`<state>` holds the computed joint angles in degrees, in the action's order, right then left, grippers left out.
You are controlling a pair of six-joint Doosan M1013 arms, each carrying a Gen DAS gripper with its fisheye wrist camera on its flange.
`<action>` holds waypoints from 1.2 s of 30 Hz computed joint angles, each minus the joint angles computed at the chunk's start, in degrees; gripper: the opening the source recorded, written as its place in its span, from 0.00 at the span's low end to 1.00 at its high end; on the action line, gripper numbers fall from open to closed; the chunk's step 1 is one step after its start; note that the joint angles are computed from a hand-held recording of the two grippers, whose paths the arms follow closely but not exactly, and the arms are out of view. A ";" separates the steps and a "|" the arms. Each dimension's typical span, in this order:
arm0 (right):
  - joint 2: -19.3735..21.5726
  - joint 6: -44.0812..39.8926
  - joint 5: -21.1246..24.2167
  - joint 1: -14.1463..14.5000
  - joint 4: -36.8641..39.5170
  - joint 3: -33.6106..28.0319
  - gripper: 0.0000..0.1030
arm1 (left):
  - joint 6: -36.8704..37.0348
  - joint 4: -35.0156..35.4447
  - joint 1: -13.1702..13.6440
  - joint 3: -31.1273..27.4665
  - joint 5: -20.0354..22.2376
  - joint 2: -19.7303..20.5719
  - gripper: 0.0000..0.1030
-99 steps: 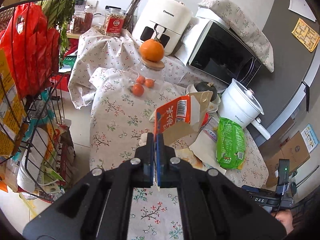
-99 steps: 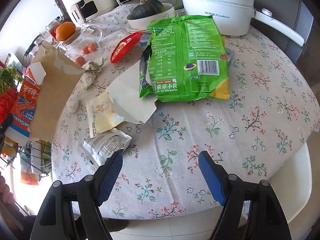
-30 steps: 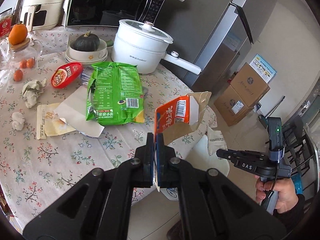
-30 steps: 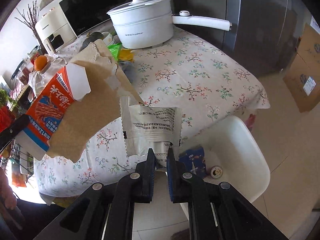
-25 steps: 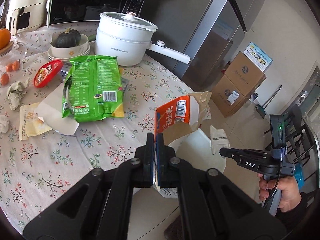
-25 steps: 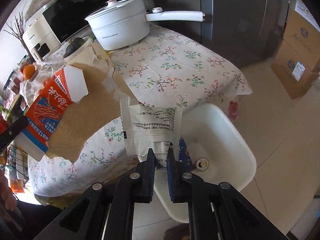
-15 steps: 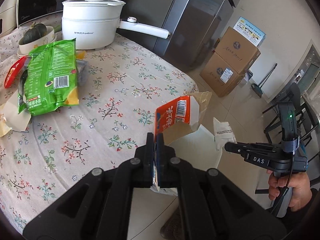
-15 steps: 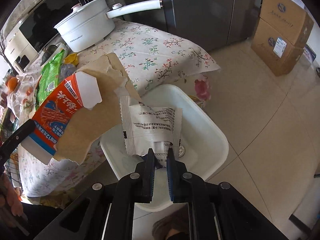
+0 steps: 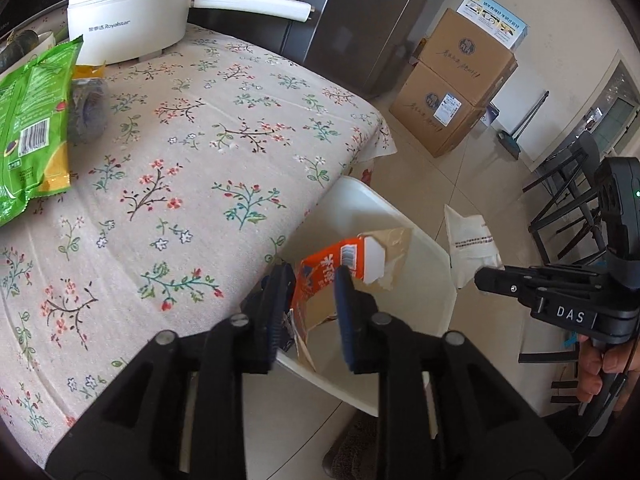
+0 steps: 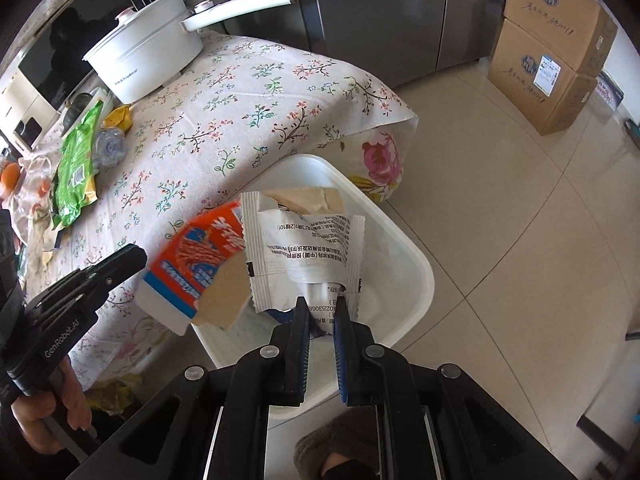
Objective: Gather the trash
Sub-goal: 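Carry the carton to the bin and open the left tool while the right tool carries the sachet, then release the white sachet into the bin with the right tool, then move both tools back over the table toward the remaining trash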
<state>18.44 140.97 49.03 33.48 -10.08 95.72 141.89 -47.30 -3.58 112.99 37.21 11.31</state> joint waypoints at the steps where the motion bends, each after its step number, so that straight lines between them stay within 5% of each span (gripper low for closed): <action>1: 0.12 -0.21 0.10 -0.01 0.09 -0.11 0.11 | -0.33 1.04 -0.26 0.33 -1.57 -0.51 0.54; 6: 0.89 -1.29 0.87 0.01 0.67 -0.86 0.11 | -2.83 6.20 -0.06 0.52 -4.78 -1.69 0.72; 13: 2.66 -4.44 3.58 0.34 2.89 -2.45 0.12 | -5.87 10.11 1.08 0.49 -6.46 -2.69 0.80; 16: 3.26 -5.78 4.29 0.16 4.72 -2.92 0.22 | -6.92 12.40 1.36 0.62 -7.20 -3.16 0.81; 19: 3.36 -4.60 4.23 -0.06 5.79 -3.07 0.57 | -7.42 13.97 1.71 0.68 -7.57 -3.44 0.82; 20: 3.25 -4.17 3.70 -0.04 5.62 -3.01 0.61 | -7.59 14.30 1.86 0.62 -7.55 -3.46 0.82; 36: 4.74 -3.62 3.90 1.38 3.09 -7.37 0.70 | -12.82 17.60 6.79 -0.67 -7.39 -3.66 0.85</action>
<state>23.17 137.35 52.93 34.86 -6.99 88.34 129.08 -29.71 3.21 112.32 29.81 7.65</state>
